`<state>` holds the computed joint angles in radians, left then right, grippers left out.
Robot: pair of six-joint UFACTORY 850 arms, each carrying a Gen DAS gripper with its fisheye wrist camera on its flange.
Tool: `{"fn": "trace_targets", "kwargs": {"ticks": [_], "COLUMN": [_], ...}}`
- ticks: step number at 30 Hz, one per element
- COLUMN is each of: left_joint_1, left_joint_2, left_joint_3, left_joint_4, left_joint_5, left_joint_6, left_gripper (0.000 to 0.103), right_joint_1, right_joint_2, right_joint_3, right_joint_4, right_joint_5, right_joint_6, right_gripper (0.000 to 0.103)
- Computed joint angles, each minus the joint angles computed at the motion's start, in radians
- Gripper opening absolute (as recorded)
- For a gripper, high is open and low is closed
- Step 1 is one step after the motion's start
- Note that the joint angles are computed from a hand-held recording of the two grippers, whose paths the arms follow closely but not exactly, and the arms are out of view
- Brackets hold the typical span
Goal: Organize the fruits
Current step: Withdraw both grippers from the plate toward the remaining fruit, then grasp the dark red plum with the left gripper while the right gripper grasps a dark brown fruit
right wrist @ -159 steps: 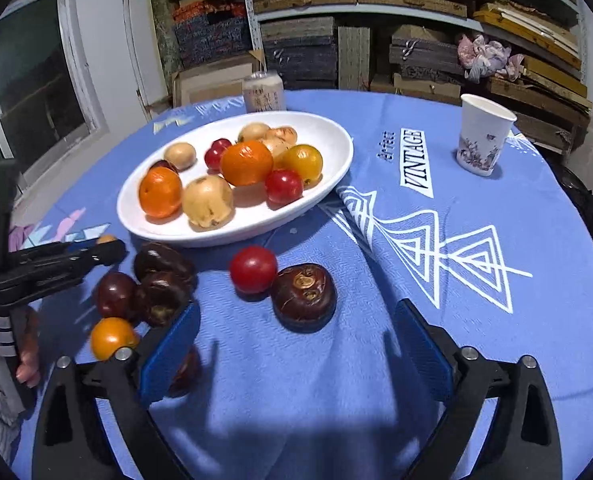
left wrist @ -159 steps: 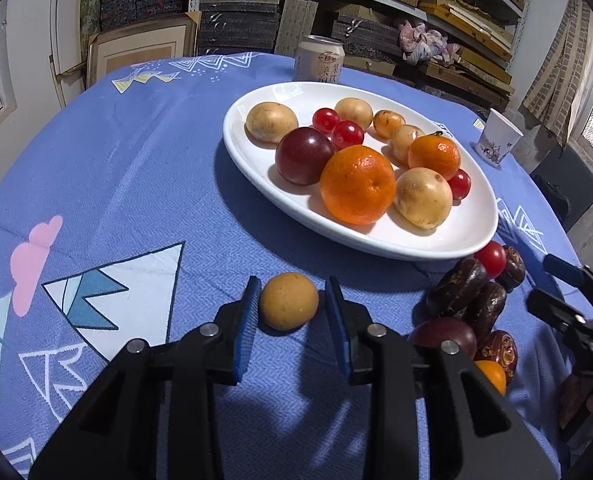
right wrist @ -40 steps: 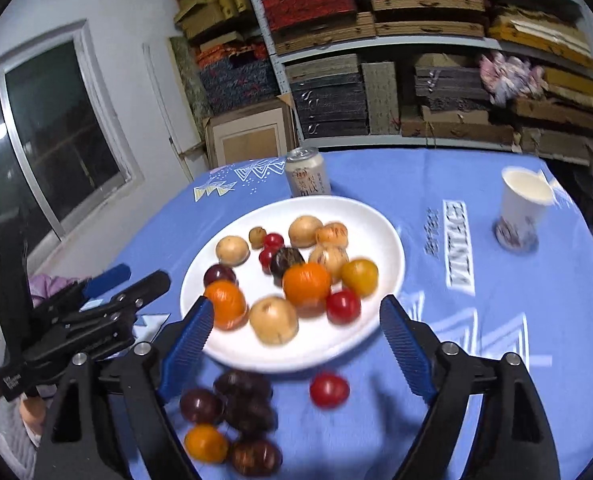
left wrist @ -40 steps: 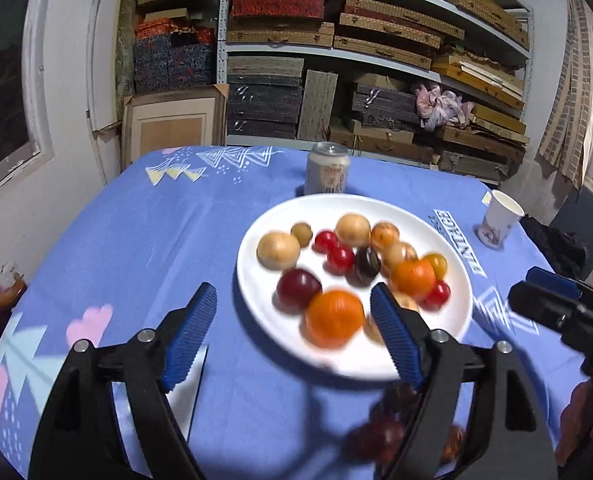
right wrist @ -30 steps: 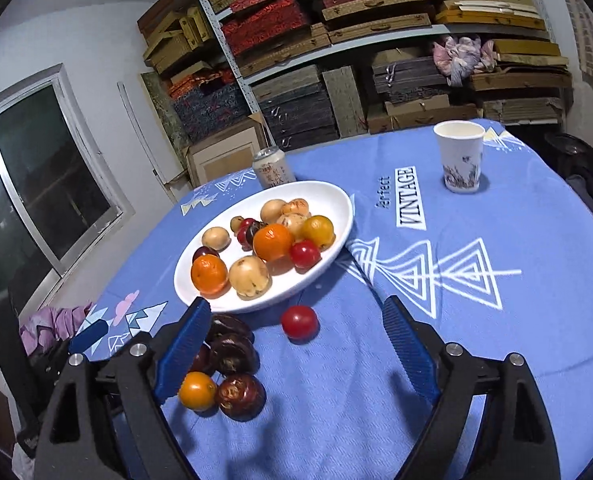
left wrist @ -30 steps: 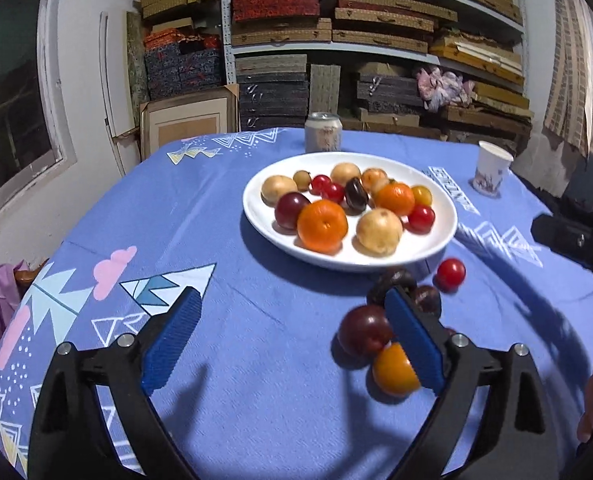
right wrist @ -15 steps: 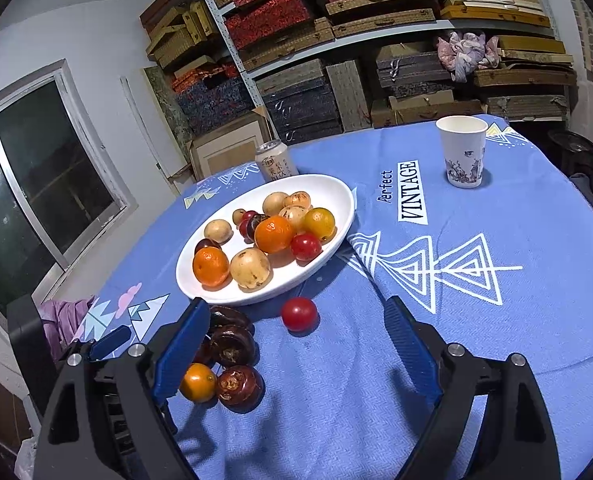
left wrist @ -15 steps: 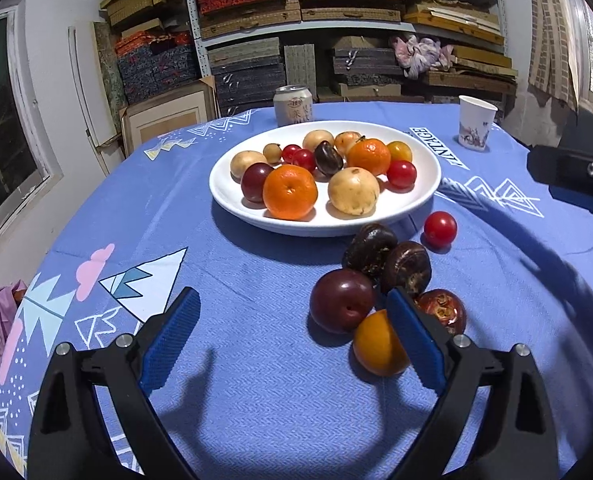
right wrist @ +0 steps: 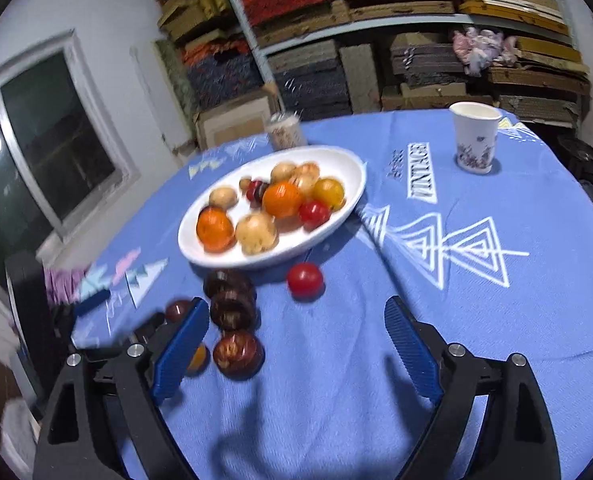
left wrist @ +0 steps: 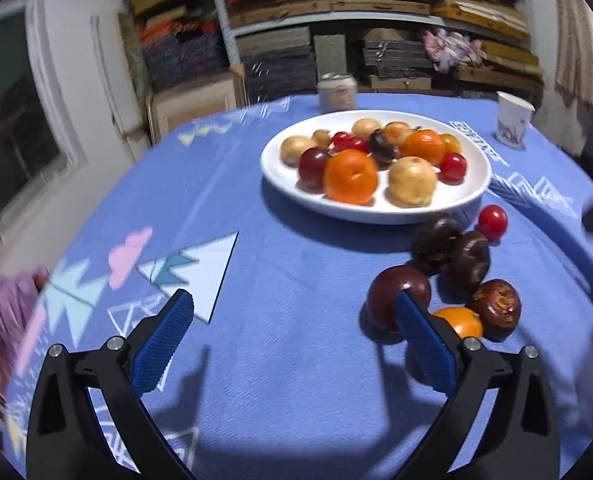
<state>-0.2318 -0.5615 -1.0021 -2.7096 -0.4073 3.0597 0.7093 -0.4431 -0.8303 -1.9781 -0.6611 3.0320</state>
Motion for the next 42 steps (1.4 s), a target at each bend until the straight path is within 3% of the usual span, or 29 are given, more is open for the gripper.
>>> {"fn": "trace_targets", "kwargs": {"ticks": [4, 8, 10, 13, 15, 17, 21, 23, 25, 27, 29, 35, 42], "left_joint_1": [0.024, 0.011, 0.015, 0.027, 0.036, 0.036, 0.019, 0.018, 0.018, 0.02, 0.022, 0.04, 0.068], "left_joint_2": [-0.01, 0.009, 0.011, 0.003, -0.002, 0.002, -0.002, -0.008, -0.021, -0.032, -0.044, -0.069, -0.103], "left_joint_3": [-0.023, 0.013, 0.01, -0.012, -0.025, -0.018, -0.012, -0.021, -0.039, -0.057, -0.074, -0.116, -0.175], "left_joint_4": [0.146, 0.058, 0.088, 0.195, 0.311, 0.346, 0.357, 0.425, 0.521, 0.617, 0.69, 0.957, 1.17], "left_joint_5": [0.018, -0.023, -0.017, 0.007, 0.014, 0.002, -0.008, -0.02, -0.031, -0.051, -0.069, -0.129, -0.209], "left_joint_6": [-0.157, -0.014, -0.046, -0.183, -0.298, -0.315, -0.278, -0.331, -0.414, -0.491, -0.55, -0.791, -1.025], "left_gripper": [0.099, 0.099, 0.099, 0.099, 0.099, 0.099, 0.098, 0.098, 0.093, 0.076, 0.07, 0.069, 0.045], "right_joint_1": [0.011, 0.029, 0.039, 0.039, 0.036, 0.031, 0.027, 0.02, 0.012, 0.01, 0.01, 0.009, 0.001], "right_joint_2": [-0.052, -0.094, -0.113, -0.129, -0.147, -0.16, -0.179, -0.18, -0.177, -0.174, -0.174, -0.173, -0.162], "right_joint_3": [-0.07, -0.128, -0.153, -0.175, -0.196, -0.211, -0.237, -0.238, -0.234, -0.229, -0.228, -0.227, -0.21], "right_joint_4": [0.051, 0.117, 0.183, 0.227, 0.265, 0.277, 0.297, 0.286, 0.273, 0.253, 0.255, 0.245, 0.194], "right_joint_5": [0.057, 0.085, 0.077, 0.089, 0.107, 0.137, 0.159, 0.169, 0.185, 0.188, 0.187, 0.193, 0.207], "right_joint_6": [-0.161, -0.313, -0.401, -0.462, -0.514, -0.541, -0.585, -0.57, -0.55, -0.522, -0.524, -0.511, -0.452], "right_gripper": [0.09, 0.089, 0.086, 0.074, 0.058, 0.052, 0.048, 0.047, 0.044, 0.043, 0.043, 0.043, 0.043]}}
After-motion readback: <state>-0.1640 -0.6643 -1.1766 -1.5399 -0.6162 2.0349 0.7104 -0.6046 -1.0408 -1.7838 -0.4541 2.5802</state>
